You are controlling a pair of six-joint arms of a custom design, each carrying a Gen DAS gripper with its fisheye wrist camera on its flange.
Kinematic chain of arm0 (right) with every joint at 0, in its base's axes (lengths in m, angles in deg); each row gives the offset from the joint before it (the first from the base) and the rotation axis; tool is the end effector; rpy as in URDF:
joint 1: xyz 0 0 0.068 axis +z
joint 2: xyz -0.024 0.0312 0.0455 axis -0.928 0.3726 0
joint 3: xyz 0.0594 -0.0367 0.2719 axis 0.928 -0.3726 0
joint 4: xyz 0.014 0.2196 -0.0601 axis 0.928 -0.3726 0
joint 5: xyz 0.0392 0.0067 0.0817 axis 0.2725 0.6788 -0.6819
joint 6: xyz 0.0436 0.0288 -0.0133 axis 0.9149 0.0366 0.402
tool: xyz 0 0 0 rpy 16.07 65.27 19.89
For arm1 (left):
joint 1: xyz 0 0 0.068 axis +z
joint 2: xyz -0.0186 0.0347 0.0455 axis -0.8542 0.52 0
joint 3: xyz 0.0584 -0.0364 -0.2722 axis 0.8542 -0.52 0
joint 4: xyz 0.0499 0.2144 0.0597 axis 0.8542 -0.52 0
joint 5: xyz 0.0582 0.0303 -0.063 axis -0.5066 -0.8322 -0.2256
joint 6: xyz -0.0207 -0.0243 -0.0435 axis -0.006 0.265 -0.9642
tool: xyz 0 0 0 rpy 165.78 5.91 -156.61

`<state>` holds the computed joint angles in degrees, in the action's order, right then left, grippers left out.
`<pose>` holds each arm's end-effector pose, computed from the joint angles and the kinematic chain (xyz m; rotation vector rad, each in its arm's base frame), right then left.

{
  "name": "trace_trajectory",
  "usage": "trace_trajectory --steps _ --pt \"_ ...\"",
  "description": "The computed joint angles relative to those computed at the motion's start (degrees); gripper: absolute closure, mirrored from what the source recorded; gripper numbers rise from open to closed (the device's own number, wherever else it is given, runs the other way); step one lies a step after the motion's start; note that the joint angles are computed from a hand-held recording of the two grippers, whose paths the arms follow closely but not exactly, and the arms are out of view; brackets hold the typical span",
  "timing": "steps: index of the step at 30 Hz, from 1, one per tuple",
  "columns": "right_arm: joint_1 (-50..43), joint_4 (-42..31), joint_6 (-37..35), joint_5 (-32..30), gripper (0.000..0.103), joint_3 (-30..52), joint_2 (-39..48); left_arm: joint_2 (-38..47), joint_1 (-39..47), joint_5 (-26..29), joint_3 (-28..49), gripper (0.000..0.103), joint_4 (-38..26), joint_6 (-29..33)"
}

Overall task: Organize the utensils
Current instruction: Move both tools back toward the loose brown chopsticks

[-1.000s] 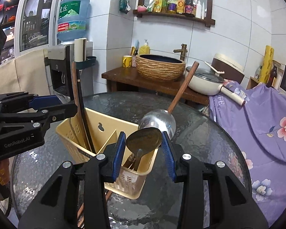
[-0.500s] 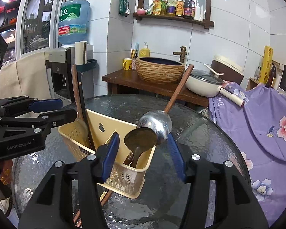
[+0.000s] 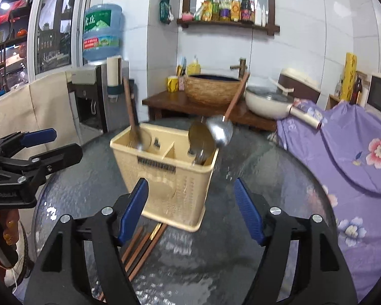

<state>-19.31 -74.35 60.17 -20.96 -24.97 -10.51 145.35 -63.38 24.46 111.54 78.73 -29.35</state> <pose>0.1623 0.1540 0.1997 -0.1280 2.1392 0.0295 0.1631 -0.0235 0.2136 0.3656 2.0865 -0.2868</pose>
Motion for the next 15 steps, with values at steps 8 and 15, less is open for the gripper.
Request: trace_trajectory --steps 8,15 --pt "1.11 4.77 7.78 -8.14 0.033 -3.21 12.76 5.72 0.85 -2.16 -9.93 0.008 5.31 4.96" --pt "1.37 9.28 11.91 -12.52 0.037 -3.87 20.93 12.67 4.44 -0.43 -13.84 0.038 9.23 9.4"
